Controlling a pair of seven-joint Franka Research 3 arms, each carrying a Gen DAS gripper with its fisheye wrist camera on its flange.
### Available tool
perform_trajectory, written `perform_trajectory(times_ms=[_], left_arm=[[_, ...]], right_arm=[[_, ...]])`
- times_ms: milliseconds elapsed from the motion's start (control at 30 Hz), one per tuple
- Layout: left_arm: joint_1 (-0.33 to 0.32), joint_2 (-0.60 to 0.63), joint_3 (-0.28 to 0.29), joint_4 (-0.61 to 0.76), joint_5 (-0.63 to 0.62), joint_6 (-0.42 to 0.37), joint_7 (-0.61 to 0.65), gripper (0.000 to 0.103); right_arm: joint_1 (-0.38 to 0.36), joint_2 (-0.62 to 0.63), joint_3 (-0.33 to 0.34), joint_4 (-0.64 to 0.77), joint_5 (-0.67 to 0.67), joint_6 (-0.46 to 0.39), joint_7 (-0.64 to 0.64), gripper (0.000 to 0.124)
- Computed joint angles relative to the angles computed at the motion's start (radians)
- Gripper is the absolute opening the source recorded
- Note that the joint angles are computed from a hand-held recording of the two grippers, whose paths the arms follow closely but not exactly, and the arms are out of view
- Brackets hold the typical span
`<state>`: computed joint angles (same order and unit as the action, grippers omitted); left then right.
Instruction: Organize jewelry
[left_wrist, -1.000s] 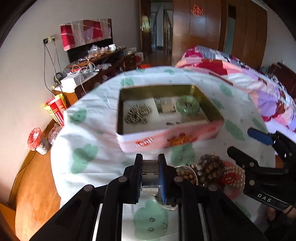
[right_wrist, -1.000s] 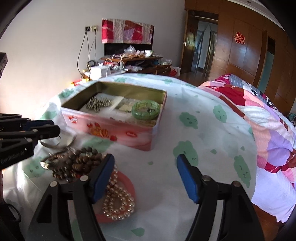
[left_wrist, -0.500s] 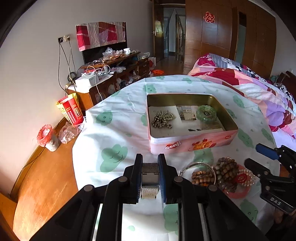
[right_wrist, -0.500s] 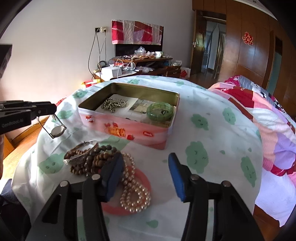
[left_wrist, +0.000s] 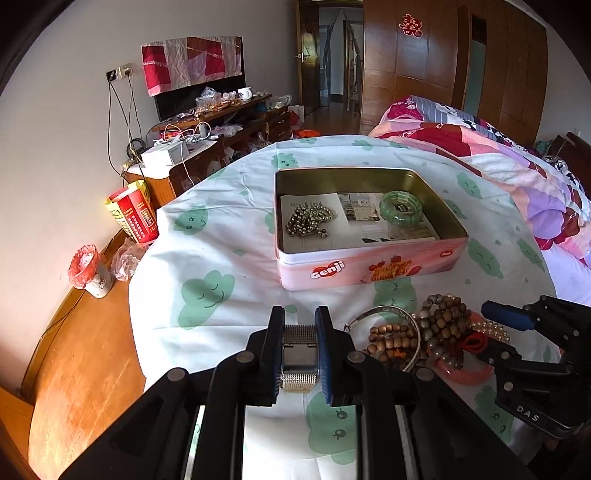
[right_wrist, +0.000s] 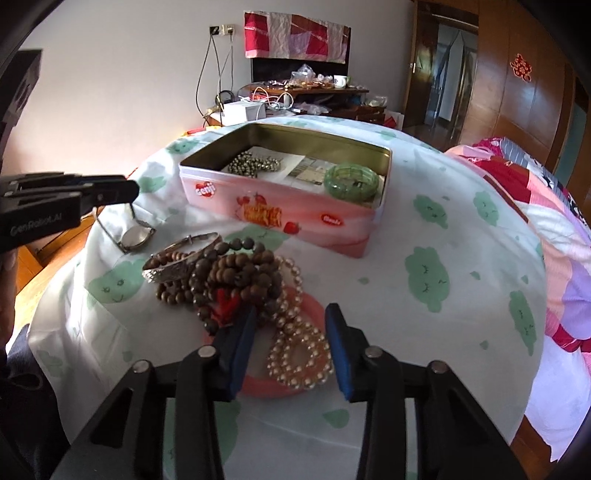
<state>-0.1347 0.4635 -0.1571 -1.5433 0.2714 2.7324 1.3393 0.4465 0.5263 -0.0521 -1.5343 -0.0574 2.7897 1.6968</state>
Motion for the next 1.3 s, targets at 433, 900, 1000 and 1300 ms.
perform_trajectory(times_ms=[433, 900, 1000, 1300], left_arm=[[0.002, -0.002, -0.005, -0.003, -0.006, 0.011, 0.004, 0.016], [0.01, -0.012, -0.009, -0.006, -0.02, 0.022, 0.009, 0.016], [0.011, -0.016, -0.011, -0.011, -0.023, 0.03, 0.011, 0.016], [0.004, -0.012, -0.001, 0.009, -0.008, 0.04, 0.003, 0.016]], right_arm=[[-0.025, 0.05, 0.039, 0.08, 0.058, -0.057, -0.08, 0.025], [-0.018, -0.024, 0.012, -0.013, 0.086, 0.086, -0.063, 0.012], [-0.019, -0.037, 0.007, -0.019, 0.085, 0.108, -0.054, 0.012], [-0.016, -0.024, -0.013, 0.003, 0.069, 0.111, -0.028, 0.012]])
